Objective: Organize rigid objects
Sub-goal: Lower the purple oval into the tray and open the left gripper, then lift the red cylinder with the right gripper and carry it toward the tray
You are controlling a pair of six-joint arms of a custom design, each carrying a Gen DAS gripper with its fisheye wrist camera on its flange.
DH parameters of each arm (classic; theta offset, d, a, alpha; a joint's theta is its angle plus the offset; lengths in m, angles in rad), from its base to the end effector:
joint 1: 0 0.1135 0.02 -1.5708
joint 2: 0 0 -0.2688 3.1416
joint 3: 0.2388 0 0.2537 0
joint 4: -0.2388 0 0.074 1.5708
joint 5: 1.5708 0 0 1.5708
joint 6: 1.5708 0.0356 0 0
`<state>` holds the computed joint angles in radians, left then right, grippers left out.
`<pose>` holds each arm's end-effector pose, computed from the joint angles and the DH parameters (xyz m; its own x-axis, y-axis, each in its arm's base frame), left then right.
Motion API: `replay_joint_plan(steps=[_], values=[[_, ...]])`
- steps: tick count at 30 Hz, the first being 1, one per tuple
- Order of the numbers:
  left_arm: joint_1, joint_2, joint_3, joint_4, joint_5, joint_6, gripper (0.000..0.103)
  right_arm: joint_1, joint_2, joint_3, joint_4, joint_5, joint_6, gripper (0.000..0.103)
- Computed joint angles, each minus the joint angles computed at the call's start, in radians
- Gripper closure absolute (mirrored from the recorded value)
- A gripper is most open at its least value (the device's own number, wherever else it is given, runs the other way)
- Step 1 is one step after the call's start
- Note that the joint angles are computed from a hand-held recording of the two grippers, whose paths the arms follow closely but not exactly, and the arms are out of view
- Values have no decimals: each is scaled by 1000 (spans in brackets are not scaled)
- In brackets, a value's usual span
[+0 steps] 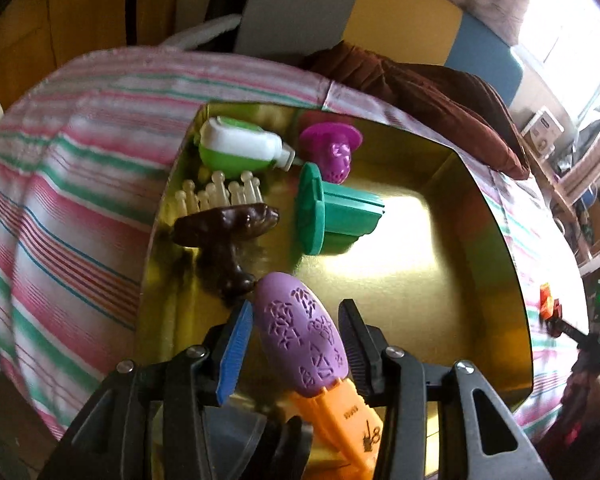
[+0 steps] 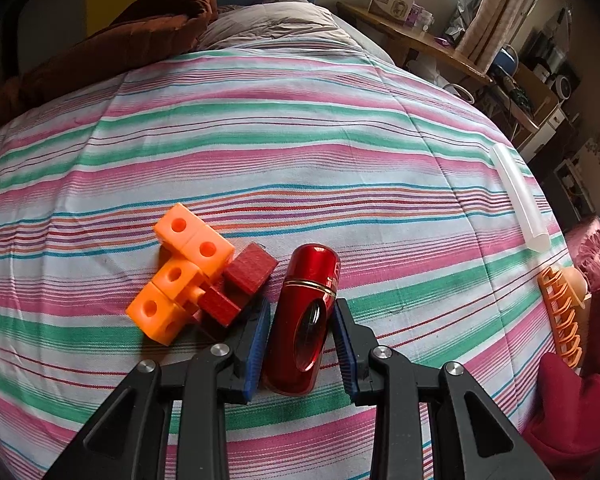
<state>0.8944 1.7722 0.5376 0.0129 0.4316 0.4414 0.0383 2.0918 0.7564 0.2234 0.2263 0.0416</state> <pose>0.1669 0.1842 0.0640 -0.7962 -0.3720 -0.4772 -0.3081 0.9280 -0.2093 0.3179 0.0042 0.0235 -0.8926 0.0064 -0.4509 0.0992 0.9782 -0.1826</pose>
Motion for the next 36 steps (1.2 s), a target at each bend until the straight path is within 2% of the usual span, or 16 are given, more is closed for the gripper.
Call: replay_joint_plan(steps=[3,6,13,19,22,27,36], values=[[39,-76,-54,14,11,46,58,3,0,-4,7,5,-4,70],[63,-147,-120,76,31,53,58,4,0,-6,12,9,-12,70],[155,-416,-270,72,86,123,58,10,-3,-15,23,10,-21,75],[254,-612,-319,-72,165,238,58,12,-8,-21,25,4,-10,75],[288,-690,-341,-111,196,274,58,23,-9,-31,38,16,-23,76],[331,-688,-327,-188,239,340,58,31,-21,-46,32,15,-28,76],[364,-612,-311,-212,265,395,58,31,-83,-76,-58,-40,-21,76]])
